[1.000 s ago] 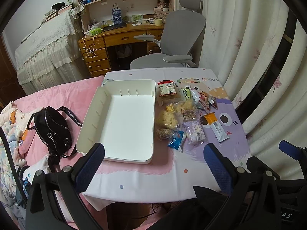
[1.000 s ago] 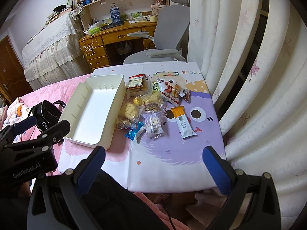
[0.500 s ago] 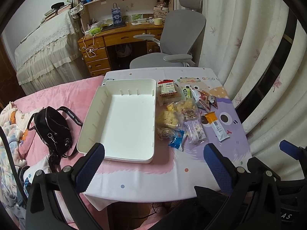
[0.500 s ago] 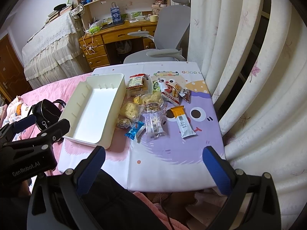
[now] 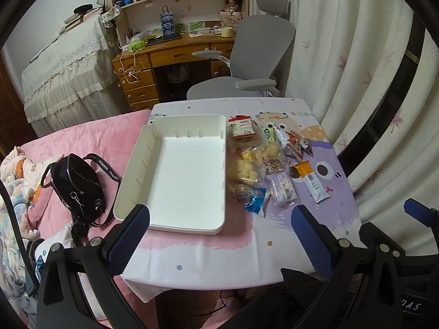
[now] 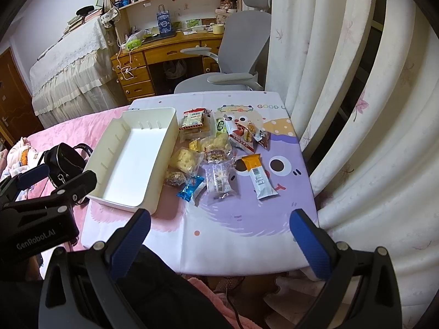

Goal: Organize snacks

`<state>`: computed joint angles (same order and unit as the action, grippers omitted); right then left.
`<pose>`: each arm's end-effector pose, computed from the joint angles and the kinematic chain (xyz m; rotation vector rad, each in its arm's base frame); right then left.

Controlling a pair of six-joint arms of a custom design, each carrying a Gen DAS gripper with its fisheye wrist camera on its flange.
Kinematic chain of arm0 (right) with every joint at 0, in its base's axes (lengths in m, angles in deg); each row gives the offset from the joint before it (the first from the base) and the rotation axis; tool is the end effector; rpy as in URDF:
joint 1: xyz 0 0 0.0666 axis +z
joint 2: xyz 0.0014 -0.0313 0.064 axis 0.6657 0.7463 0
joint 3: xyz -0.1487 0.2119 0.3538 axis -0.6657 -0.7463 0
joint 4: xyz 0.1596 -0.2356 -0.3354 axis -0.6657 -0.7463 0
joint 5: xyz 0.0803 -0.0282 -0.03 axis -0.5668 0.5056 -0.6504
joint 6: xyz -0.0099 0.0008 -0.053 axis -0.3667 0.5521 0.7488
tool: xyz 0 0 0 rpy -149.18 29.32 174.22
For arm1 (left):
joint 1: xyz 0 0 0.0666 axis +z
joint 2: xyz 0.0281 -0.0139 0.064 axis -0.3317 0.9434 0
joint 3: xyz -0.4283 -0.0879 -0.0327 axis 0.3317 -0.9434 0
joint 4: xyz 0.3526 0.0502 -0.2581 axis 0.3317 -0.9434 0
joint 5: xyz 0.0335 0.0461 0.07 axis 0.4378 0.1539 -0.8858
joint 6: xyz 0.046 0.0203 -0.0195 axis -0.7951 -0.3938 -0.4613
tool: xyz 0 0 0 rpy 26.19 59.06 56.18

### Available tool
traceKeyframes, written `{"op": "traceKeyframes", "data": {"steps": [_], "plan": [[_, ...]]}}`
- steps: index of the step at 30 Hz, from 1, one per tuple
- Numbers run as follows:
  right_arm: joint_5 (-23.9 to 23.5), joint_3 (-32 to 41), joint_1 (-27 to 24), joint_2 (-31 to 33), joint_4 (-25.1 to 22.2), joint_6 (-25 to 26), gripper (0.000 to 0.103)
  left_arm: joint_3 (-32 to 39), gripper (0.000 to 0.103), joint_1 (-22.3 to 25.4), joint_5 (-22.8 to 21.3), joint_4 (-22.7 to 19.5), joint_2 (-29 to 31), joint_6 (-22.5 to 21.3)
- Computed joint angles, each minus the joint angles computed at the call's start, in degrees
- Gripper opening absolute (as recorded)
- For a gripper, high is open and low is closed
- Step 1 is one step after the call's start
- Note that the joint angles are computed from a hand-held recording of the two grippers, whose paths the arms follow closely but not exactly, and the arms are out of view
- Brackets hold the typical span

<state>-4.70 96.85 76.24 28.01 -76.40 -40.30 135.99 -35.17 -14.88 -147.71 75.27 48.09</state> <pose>0.3624 0.2449 0.6057 -0.5347 2.5135 0.1789 0.3214 -0.0781 0.6273 -0.4376 2.4717 0.1618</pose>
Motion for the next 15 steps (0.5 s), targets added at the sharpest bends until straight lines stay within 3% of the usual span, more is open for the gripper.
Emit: {"op": "traceKeyframes", "data": {"steps": [15], "plan": [[5.04,0.80,2.26,0.50,0.80,-4.83,0.102,0.66,0.103,5.71,4.83,0.12,-0.47,-6.06]]}}
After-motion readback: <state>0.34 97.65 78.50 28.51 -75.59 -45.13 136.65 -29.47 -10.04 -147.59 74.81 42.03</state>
